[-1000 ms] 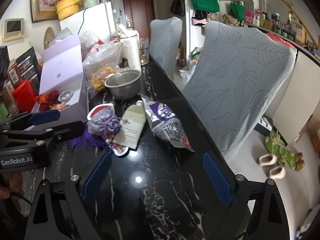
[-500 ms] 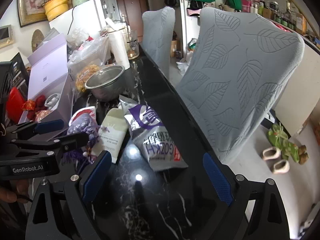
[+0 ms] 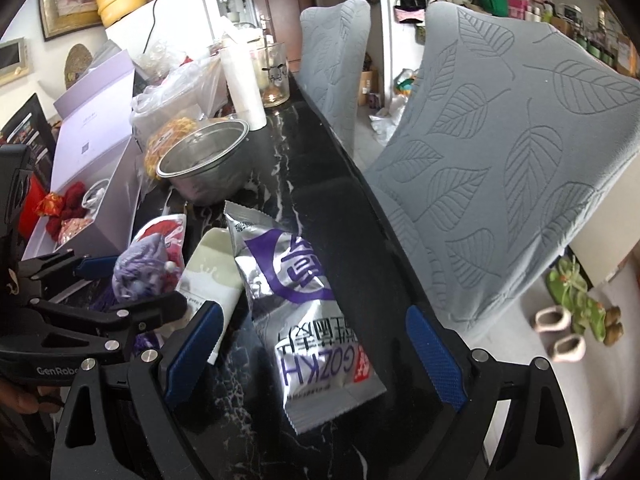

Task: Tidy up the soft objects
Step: 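Grasp the purple drawstring sachet with the left tool while the right tool grasps the silver snack bag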

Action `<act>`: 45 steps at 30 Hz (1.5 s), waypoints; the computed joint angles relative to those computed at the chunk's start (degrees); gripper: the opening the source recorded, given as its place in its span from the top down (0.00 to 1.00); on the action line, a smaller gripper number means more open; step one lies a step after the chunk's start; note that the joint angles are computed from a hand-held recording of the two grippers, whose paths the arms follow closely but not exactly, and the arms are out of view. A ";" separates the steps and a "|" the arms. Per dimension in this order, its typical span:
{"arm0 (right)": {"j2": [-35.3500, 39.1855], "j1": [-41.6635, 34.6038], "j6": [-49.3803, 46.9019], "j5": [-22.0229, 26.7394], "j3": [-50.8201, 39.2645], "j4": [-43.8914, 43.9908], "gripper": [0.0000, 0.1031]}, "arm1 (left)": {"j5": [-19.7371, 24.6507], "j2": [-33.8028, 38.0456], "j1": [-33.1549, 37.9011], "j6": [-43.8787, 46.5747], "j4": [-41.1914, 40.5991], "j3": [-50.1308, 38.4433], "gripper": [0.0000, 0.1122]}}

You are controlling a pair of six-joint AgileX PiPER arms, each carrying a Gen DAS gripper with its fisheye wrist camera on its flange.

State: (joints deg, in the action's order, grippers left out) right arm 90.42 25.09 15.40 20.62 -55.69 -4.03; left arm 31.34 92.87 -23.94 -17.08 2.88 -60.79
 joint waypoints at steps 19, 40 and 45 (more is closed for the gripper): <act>6.10 -3.04 -23.93 0.66 -4.58 22.78 0.36 | -6.03 -1.56 1.70 5.83 -5.90 4.22 0.37; 1.44 1.38 -28.91 -3.41 2.87 29.19 0.61 | -5.44 -7.18 -1.62 4.45 -7.36 10.77 0.43; -1.83 3.82 -21.62 -4.89 6.77 23.14 0.62 | -5.02 -10.37 -3.82 -1.04 -3.44 13.85 0.43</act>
State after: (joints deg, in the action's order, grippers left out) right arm 88.59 28.91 -6.22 15.73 -48.92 19.11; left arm 26.32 82.50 -27.76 -18.13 -0.56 -46.95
